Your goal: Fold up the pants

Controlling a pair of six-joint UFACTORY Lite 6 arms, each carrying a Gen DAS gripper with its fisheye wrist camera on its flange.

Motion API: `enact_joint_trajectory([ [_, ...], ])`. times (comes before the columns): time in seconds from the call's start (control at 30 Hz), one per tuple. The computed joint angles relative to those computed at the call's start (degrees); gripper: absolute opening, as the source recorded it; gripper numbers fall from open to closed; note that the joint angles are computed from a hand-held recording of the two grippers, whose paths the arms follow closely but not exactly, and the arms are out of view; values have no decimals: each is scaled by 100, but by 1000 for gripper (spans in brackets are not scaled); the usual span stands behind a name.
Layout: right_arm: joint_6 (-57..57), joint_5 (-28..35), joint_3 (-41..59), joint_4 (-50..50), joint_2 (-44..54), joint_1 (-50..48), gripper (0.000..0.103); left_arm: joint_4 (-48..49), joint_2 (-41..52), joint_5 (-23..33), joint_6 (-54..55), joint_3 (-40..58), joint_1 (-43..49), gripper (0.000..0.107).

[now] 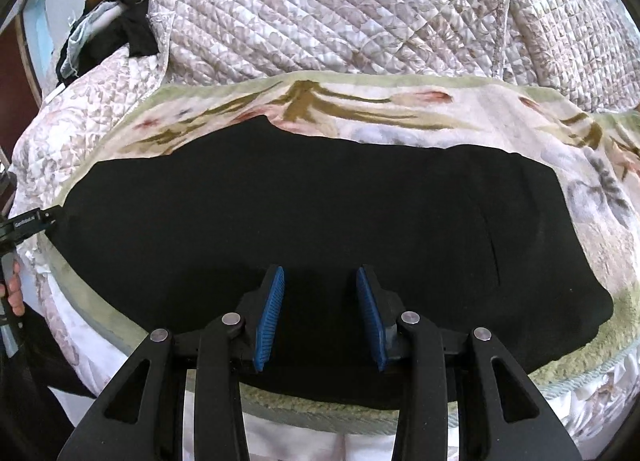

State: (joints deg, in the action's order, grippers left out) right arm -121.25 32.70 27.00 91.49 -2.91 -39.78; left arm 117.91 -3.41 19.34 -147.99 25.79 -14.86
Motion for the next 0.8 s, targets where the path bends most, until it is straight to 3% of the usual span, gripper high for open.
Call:
enact_joint_trajectory([
  [0.3,-115,107,-31,51,10,186,38,1168,336,-40,-1036,135,109,60],
  [0.4,-127,147,14,43,79,178,38,1554,499,-25,-1412,209,134,68],
  [0.53,-110,150,21,64,103,216,38,458,737,402,-415,304,-337,69],
  [0.67,-102,177,26,53,120,230,38,68,825,494,-76,387,-452,68],
  [0.8,-107,191,11,52,112,216,38,-238,916,637,329,471,-669,52],
])
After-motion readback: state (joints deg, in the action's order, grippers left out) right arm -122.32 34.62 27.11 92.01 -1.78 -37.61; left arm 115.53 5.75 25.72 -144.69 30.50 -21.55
